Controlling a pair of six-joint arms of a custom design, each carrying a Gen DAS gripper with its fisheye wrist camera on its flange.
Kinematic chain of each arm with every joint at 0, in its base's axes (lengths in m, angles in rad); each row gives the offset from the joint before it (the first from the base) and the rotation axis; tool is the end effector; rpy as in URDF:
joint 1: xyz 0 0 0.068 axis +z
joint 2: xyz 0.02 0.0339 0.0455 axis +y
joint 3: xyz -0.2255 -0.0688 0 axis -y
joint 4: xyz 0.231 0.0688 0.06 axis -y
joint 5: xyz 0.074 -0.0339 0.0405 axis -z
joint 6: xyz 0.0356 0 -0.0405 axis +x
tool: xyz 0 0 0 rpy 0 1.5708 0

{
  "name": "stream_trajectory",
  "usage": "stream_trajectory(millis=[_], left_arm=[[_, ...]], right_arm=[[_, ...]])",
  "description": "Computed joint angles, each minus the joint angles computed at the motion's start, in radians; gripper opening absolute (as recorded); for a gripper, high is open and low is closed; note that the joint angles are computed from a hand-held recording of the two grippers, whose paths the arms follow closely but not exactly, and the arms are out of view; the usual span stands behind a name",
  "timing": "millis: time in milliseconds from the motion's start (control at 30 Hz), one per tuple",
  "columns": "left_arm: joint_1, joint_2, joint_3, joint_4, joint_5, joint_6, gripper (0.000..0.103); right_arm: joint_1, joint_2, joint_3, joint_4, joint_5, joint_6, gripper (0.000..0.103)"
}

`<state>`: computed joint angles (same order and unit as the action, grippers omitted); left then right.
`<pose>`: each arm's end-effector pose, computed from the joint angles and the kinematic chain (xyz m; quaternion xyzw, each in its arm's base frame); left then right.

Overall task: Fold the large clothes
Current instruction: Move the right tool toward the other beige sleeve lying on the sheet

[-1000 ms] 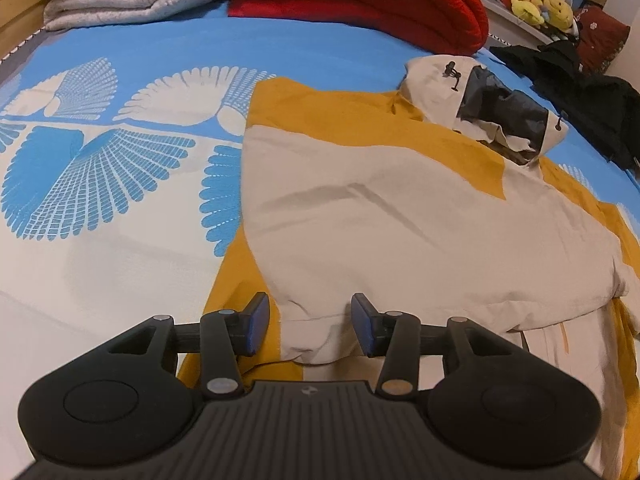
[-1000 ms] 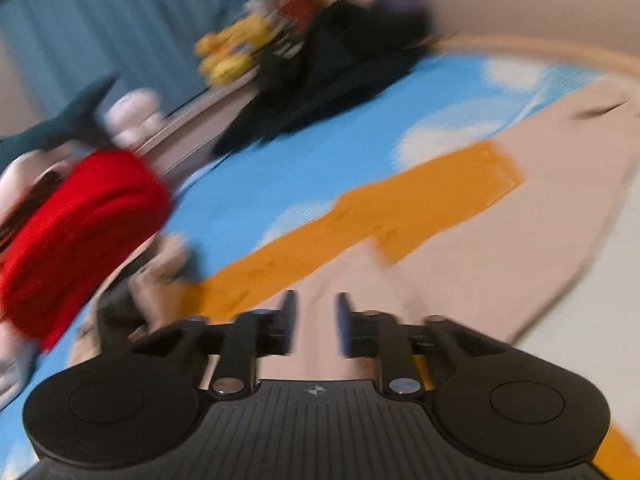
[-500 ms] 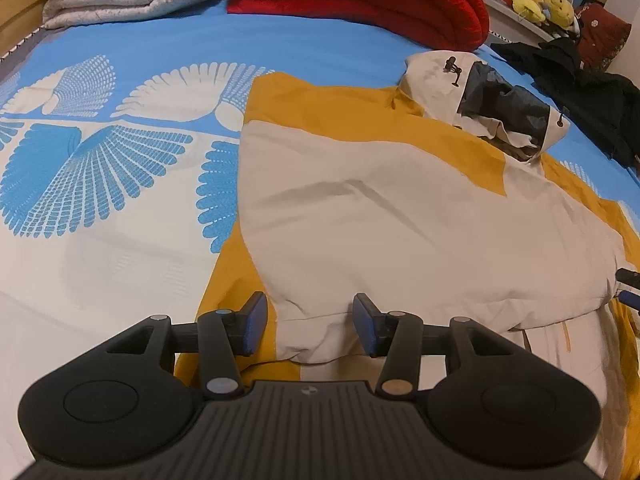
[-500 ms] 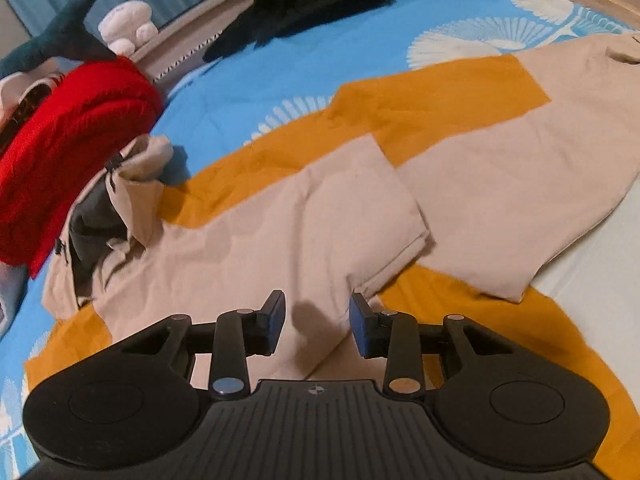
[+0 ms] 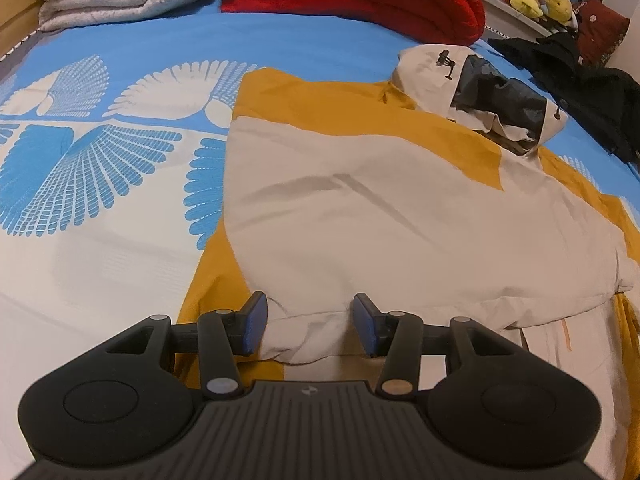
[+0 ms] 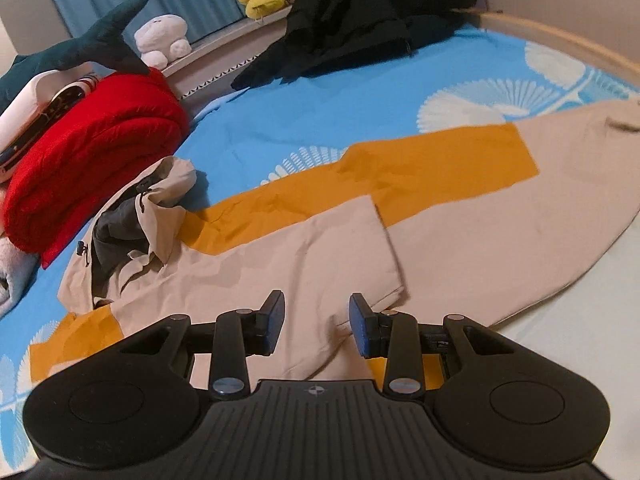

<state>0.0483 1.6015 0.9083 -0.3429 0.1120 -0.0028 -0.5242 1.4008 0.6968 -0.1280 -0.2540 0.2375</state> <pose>0.2985 0.0104 0.1433 -0.0098 0.9630 -0.0480 0.2649 0.2381 -0.1273 0.1518 0.3014 0.8758 0.0657 0.3713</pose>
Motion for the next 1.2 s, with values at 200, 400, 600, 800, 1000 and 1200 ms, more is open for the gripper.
stream_trajectory(millis=[200,400,600,800,1000,1200], left_arm=[[-0.025,0.022,-0.014,0.031,-0.025,0.005,0.054],[-0.038,0.028,0.009,-0.001,-0.050,-0.012,0.055],[-0.107,-0.128,-0.036,-0.010,-0.044,-0.001,0.067],[-0.181,-0.178,-0.080,0.000,-0.091,0.030,0.067],[-0.204,-0.204,-0.100,0.005,-0.092,0.041,0.067],[-0.202,-0.221,-0.108,-0.004,-0.091,0.051,0.067]], right_arm=[[-0.042,-0.019,0.018,-0.062,0.033,-0.087,0.037],[-0.104,-0.015,0.030,-0.085,0.047,-0.151,0.037],[-0.183,0.016,0.051,-0.091,0.021,-0.210,0.037],[-0.276,0.067,0.082,-0.087,-0.006,-0.277,0.037],[-0.492,0.285,0.233,-0.067,-0.181,-0.318,0.037],[-0.697,0.614,0.569,-0.089,-0.208,-0.268,0.038]])
